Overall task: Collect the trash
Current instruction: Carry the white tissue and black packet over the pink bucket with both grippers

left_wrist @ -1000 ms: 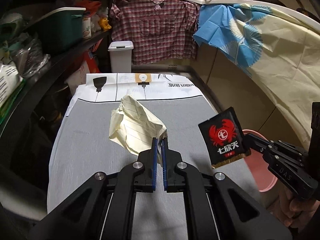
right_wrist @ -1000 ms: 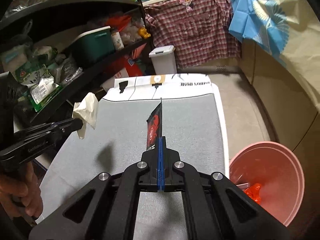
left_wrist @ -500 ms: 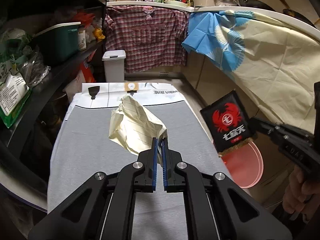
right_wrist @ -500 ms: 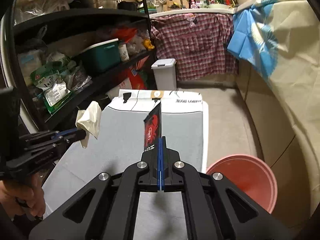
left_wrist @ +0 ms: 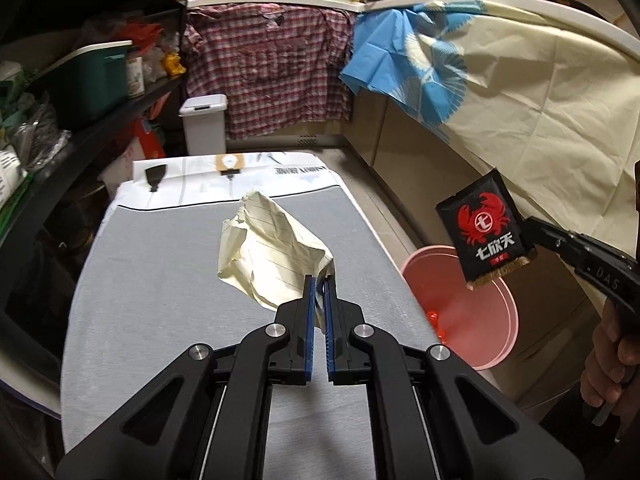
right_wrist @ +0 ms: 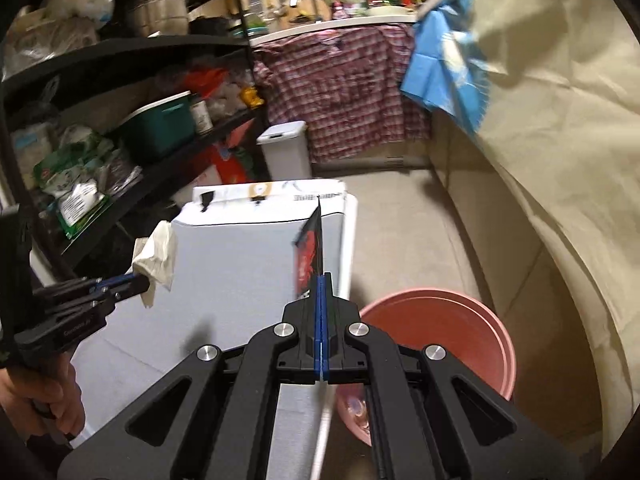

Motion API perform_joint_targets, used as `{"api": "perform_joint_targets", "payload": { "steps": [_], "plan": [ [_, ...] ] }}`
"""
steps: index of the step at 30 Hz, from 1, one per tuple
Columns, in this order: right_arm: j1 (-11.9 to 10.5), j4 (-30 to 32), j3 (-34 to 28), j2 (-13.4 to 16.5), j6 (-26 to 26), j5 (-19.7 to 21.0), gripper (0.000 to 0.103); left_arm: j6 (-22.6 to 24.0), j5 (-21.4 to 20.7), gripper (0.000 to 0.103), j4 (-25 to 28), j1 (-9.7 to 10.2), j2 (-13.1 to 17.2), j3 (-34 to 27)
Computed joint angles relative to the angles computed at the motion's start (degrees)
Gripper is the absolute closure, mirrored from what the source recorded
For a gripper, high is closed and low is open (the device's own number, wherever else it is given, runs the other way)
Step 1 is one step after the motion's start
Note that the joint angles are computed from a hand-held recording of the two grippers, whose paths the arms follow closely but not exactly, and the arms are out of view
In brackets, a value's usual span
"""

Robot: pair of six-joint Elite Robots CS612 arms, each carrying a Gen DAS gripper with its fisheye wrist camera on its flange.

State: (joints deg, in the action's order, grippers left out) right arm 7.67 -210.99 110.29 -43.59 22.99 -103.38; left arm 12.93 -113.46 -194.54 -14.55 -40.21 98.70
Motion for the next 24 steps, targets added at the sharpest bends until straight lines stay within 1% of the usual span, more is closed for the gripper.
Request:
{"api": "perform_joint_targets", "payload": {
  "steps": [3,5,8,14,19,24],
  "plan": [
    [-0.61,-0.23,0.97,-0.13,0.41,-1.89,0.103,0.63,-0.54,0.099,-0.07,-0.82,0.08,0.17],
    [-1.09,-0.36,1.6,-0.16,1.43,-2.12,0.103,0.85,-1.25,0.099,-0.24,-1.35,0.09,0.36],
    [-1.69,-0.55,2.65,-0.32,2.36,-3.67,0.103,1.34,-2.43,0.099,-0.23,-2.07,0.03,0.66],
    [-2.91,0.34,4.38,-0.75,4.6,-4.64,0.103,2.89,-4.86,0.099,0.34,-3.84,0.09,1.07],
    [-3.59,1.15,5.19,-0.89,5.69,-5.54,0.103,3.97,-5.45,0.099,0.78,-5.49,0.17,1.47],
    [-4.12,1.91,5.49,-0.82,6.2,-5.54,0.103,5.06,-6.03,0.099,0.85,-6.56,0.27,1.83]
  ]
}}
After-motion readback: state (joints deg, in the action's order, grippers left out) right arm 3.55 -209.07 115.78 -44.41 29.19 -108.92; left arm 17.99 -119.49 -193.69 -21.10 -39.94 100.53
